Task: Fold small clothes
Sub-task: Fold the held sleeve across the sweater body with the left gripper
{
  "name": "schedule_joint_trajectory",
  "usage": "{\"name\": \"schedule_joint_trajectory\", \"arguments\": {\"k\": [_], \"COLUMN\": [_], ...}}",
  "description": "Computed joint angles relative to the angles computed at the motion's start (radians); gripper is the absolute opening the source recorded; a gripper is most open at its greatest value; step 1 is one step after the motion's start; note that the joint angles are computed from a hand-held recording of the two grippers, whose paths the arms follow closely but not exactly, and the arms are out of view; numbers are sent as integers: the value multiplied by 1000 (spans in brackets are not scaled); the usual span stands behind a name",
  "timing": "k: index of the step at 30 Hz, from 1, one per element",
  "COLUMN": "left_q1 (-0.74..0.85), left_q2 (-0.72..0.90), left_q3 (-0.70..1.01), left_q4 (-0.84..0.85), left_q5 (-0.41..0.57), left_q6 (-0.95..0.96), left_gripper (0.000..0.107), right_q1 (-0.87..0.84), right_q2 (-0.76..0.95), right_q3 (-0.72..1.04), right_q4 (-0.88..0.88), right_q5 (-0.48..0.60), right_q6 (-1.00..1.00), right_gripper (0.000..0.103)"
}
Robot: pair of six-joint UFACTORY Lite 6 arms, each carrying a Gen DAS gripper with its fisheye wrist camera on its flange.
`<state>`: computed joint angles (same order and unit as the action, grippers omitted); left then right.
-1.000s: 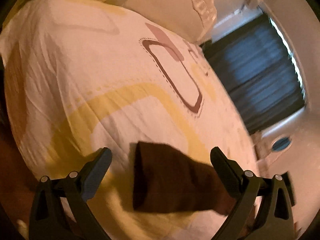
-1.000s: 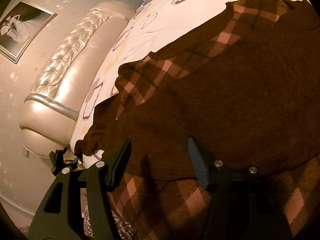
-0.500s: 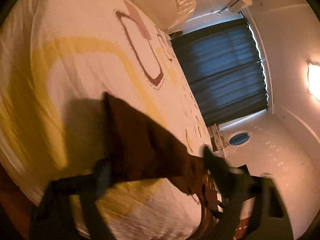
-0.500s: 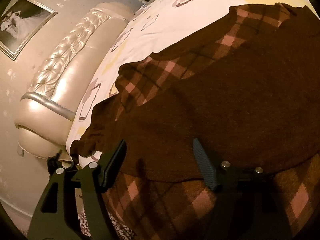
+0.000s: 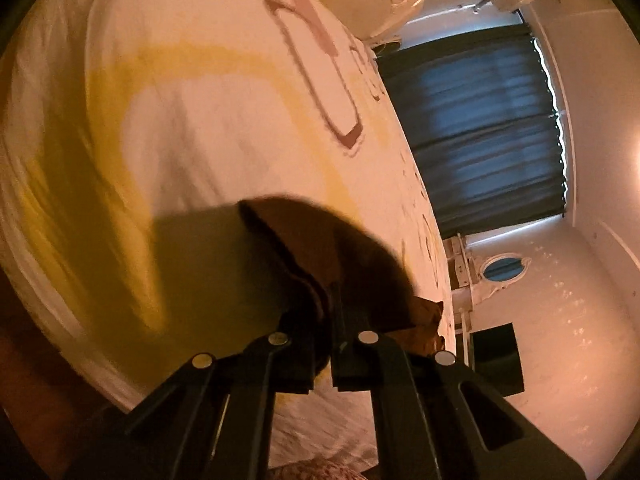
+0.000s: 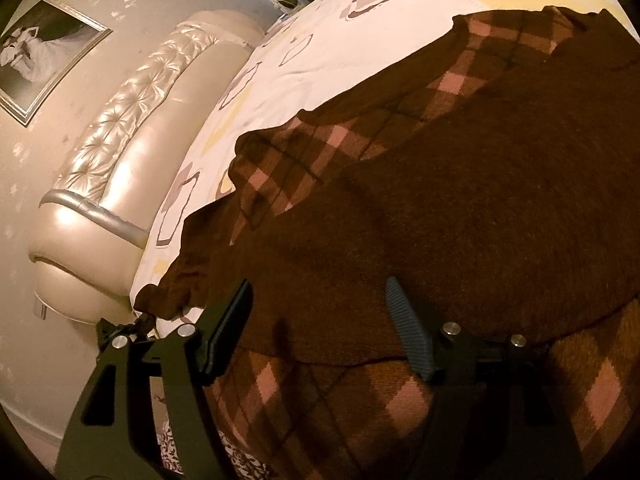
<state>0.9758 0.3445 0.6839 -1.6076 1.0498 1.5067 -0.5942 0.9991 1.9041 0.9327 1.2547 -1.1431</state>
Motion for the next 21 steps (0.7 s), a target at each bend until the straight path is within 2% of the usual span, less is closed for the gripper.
{"name": "schedule_joint_trajectory", "arguments": {"k": [4, 9, 15, 18, 21], "left_q1": [141, 211, 290, 265, 279], "left_q2": [-156, -213, -295, -303, -297], "left_q3": [43, 126, 75, 47, 27], "left_q4": [179, 361, 402, 394, 389], "left_q5": [56, 32, 94, 54, 69], "left_q6": [-148, -283, -293, -310, -311], "left_gripper": [5, 4, 5, 4, 4], "right_q1": [1, 2, 4, 4, 4], "right_q2": [2, -8, -11, -23, -26], "right_q3": [3, -13, -7, -23, -22], "right_q4": [1, 6, -1, 0, -3], "right_q5": [2, -12, -9, -10, -9], "right_q6": [17, 7, 20, 19, 20], "right_gripper": [69, 69, 69, 69, 69]}}
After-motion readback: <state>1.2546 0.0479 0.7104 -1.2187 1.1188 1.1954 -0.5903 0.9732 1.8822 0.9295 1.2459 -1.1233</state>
